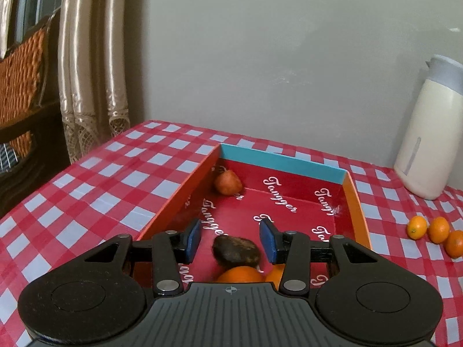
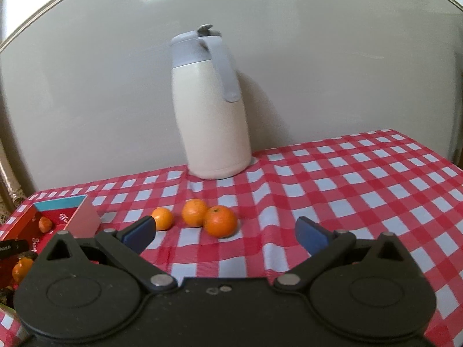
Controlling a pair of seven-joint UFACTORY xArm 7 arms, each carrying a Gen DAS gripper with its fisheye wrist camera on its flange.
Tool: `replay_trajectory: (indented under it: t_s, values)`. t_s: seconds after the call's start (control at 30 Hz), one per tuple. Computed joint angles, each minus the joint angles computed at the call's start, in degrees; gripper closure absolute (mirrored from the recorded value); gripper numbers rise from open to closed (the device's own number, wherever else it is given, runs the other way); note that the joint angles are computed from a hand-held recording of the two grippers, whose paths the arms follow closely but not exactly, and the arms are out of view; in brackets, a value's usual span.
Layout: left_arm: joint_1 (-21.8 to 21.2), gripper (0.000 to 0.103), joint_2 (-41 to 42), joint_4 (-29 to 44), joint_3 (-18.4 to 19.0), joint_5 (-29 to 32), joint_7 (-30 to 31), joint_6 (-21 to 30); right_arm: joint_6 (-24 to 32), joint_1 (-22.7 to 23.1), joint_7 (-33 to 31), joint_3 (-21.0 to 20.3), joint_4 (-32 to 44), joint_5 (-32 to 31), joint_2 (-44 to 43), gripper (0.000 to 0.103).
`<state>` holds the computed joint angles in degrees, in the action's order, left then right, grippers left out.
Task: Organize fruits
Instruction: 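Carry the passion fruit into the box with the left gripper and release, then lower the right gripper onto the large orange and close it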
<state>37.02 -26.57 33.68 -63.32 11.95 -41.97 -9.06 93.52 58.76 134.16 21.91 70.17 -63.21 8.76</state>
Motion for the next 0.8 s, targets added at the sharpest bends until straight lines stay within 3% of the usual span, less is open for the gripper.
replay_trajectory:
  t_s: [0.1, 0.27, 0.5, 0.8]
  values:
    - [-1.9, 0.056, -0.4, -1.1, 2.2, -0.2, 0.6, -0.9, -1.0, -0.2, -0.9, -0.3, 0.6, -0.8, 0.6, 0.0]
    - [-4.7, 0.028, -5.0, -3.9, 4.7, -2.1, 1.4, -2.6, -3.1, -0.3, -2.0, -1.0, 1.5, -1.6, 1.5, 0.0]
    - [-12.2, 0.017, -7.0, -7.0, 9.7, -3.7, 2.7, -2.5, -5.2, -0.5, -3.7, -1.8, 2.0, -2.0, 2.1, 0.0]
    - [-14.9, 0.011, -11.5, -9.6, 9.1, -5.2, 1.7, -3.6, -7.8, -2.6, -4.7, -1.9, -1.5, 0.7, -0.3, 0.0]
